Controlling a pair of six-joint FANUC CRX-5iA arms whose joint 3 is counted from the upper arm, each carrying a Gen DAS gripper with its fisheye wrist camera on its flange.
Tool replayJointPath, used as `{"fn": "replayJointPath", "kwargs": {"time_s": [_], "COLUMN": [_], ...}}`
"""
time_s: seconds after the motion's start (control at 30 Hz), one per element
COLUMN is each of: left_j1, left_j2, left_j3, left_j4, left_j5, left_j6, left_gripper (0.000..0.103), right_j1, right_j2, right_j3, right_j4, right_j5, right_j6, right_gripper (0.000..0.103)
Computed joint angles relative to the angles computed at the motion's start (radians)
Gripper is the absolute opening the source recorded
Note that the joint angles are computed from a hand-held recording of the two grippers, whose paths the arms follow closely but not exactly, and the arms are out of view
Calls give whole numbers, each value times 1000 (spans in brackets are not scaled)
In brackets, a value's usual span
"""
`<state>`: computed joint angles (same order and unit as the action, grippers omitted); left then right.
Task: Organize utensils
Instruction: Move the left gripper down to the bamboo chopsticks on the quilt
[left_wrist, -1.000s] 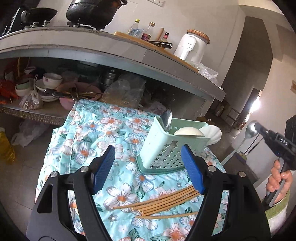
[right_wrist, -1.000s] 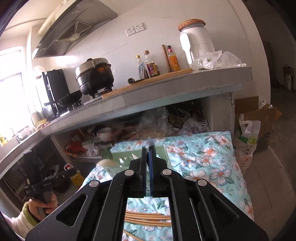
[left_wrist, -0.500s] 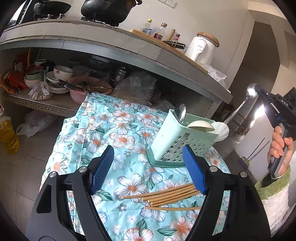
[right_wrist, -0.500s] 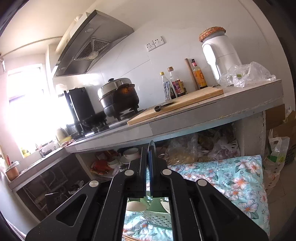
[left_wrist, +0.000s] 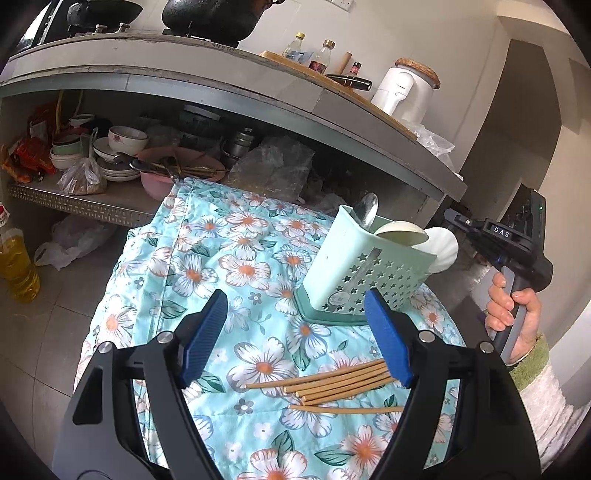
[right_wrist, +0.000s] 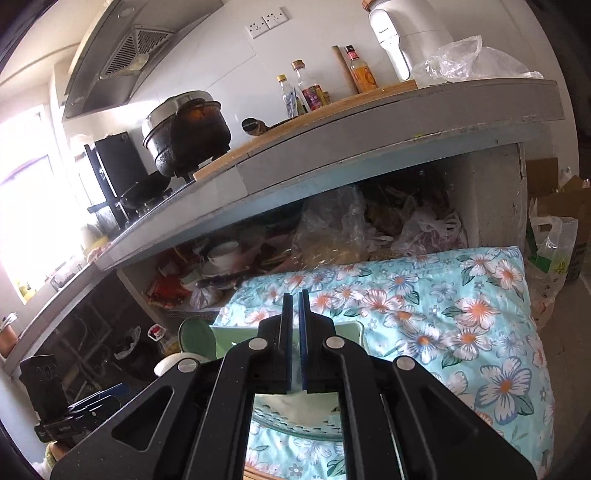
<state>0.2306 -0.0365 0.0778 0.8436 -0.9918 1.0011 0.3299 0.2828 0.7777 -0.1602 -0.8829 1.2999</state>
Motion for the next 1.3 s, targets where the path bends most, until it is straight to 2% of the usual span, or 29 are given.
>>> {"fn": "replayJointPath", "kwargs": {"time_s": [0.07,0.13,0.27,0.33,0.47,0.53,0.6,0.7,0.8,0.87,0.93,1.0,1.3], "left_j1": [-3,-6,-12,-12,-10,-8,-8,-12,-21,-28,-40,-49,-82], "left_j2": [2,3,1,-2,-10,-14,-21,-33,-38,-43,-46,-50,-42], "left_j3": [2,0,-3,-6,-14,-15,-23,-37,-49,-63,-77,-93,-94], "left_j4": [-2,0,-2,-4,-10,-16,-23,-52,-102,-135,-166,-180,-224], "left_j5": [-1,0,3,4,-7,-24,-48,-102,-165,-201,-231,-241,-223], "left_j6": [3,3,3,4,8,5,-1,-9,12,35,67,92,180], "left_gripper": [73,73,73,74,75,76,78,79,79,79,79,79,81], "right_j1": [7,10,3,0,3,16,32,69,115,147,147,131,106], "right_j2": [-14,-33,-88,-131,-240,-289,-332,-356,-363,-366,-363,-344,-318], "right_j3": [-22,-48,-115,-176,-333,-405,-464,-512,-548,-578,-586,-563,-539], "right_j4": [30,47,54,64,93,113,114,117,121,136,96,52,44], "right_j5": [20,47,100,138,188,188,155,53,-25,-49,-66,-97,-143], "right_j6": [-10,-19,-40,-69,-135,-163,-182,-228,-246,-258,-244,-229,-247], "right_gripper": [9,20,26,34,38,44,50,57,58,59,59,59,65]}}
